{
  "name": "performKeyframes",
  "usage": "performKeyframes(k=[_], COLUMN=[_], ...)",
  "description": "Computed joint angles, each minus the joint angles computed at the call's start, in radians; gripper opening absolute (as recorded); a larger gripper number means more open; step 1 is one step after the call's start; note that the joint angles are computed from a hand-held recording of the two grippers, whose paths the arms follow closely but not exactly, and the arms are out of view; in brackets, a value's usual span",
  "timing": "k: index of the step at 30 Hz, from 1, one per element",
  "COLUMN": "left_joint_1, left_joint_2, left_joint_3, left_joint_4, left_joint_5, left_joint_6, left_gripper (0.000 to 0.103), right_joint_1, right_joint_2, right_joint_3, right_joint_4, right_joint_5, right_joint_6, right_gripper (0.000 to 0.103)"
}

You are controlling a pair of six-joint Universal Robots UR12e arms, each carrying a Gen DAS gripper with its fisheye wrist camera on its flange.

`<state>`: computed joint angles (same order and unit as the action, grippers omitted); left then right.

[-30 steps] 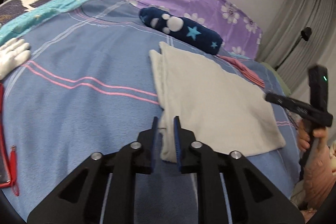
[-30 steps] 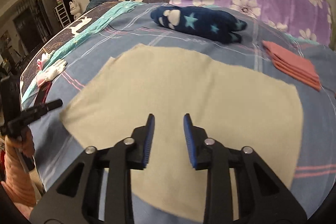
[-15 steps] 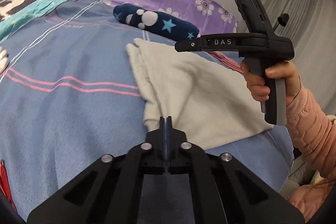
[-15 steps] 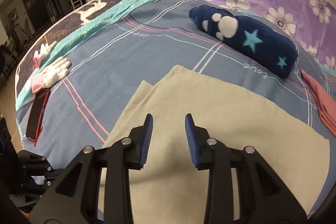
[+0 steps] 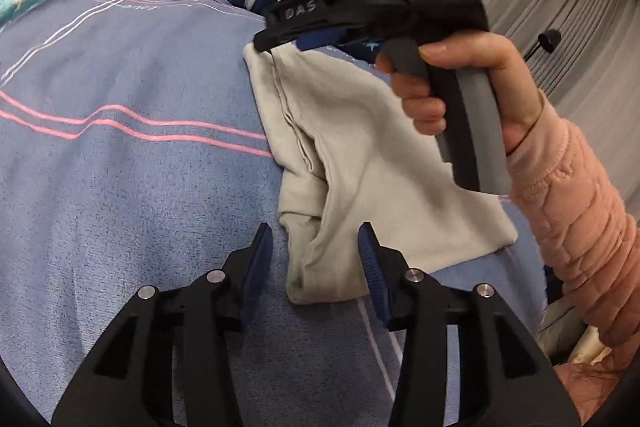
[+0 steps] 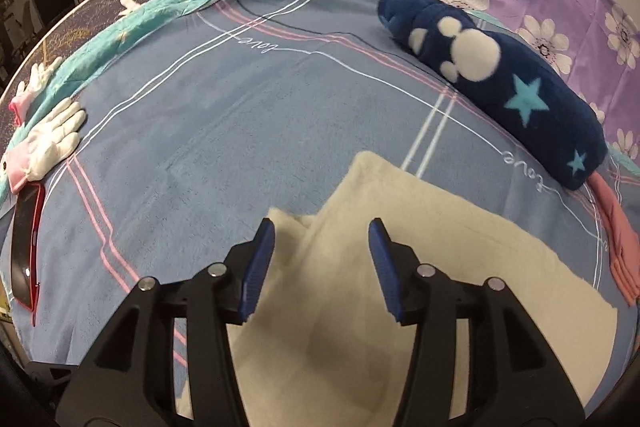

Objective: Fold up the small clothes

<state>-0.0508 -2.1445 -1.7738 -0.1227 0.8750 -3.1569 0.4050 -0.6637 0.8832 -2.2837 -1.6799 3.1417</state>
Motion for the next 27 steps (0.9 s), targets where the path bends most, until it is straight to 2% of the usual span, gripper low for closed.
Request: performKeyframes(k=[1,3,4,5,6,7,9,11,13,15,17,18,20,23,24,25,27], left_joint_1=[0.005,0.011,0.013,0.015,0.018,0.020,0.023,0.016,0.011,0.013,0.018,0.018,0.016,0.015,0.019,0.020,0.024], left_joint_2=[-0.004,-0.012,-0.016,-0.022,-0.029,-0.036,-0.039,-0.022,-0.010,-0.008,-0.009,-0.007,0.000,0.009,0.014,0.017,0.018], left_joint_3=[0.001,0.007,0.010,0.016,0.024,0.034,0.032,0.014,-0.001,-0.010,-0.015,-0.017,-0.025,-0.035,-0.043,-0.048,-0.051], left_joint_4=[0.001,-0.002,0.000,0.001,-0.003,-0.031,-0.032,-0.011,-0.004,-0.001,0.009,0.011,0.016,0.031,0.051,0.075,0.131], left_joint_5=[-0.017,-0.041,-0.053,-0.063,-0.077,-0.091,-0.105,-0.065,-0.039,-0.042,-0.053,-0.052,-0.040,-0.023,-0.018,-0.013,-0.021], left_joint_6=[-0.012,-0.034,-0.047,-0.061,-0.078,-0.084,-0.095,-0.078,-0.069,-0.080,-0.092,-0.089,-0.080,-0.071,-0.074,-0.085,-0.108], left_gripper=[0.045,0.045,0.045,0.044,0.027,0.011,0.009,0.006,0.005,0.005,0.004,0.004,0.004,0.005,0.005,0.005,0.005], right_joint_1=[0.006,0.022,0.035,0.043,0.046,0.043,0.034,0.026,0.017,0.007,-0.002,-0.003,-0.007,-0.012,-0.011,-0.013,-0.025], right_joint_2=[0.013,0.038,0.058,0.069,0.073,0.071,0.057,0.049,0.053,0.056,0.044,0.035,0.002,-0.033,-0.043,-0.048,-0.052], right_joint_3=[-0.024,-0.061,-0.086,-0.095,-0.099,-0.100,-0.082,-0.070,-0.077,-0.075,-0.044,-0.026,0.034,0.078,0.089,0.096,0.097], right_joint_4=[0.030,0.066,0.083,0.072,0.068,0.058,0.005,-0.033,-0.018,-0.011,-0.058,-0.096,-0.209,-0.243,-0.232,-0.218,-0.161], right_joint_5=[-0.006,-0.069,-0.134,-0.175,-0.185,-0.169,-0.134,-0.120,-0.088,-0.046,0.014,0.012,-0.006,-0.028,-0.056,-0.063,-0.035], right_joint_6=[-0.029,-0.073,-0.114,-0.141,-0.145,-0.117,-0.058,-0.037,-0.028,-0.029,-0.027,-0.017,0.016,-0.026,-0.046,-0.047,-0.016], right_gripper=[0.055,0.054,0.046,0.009,0.005,0.004,0.004,0.003,0.003,0.003,0.007,0.011,0.037,0.037,0.037,0.032,0.029])
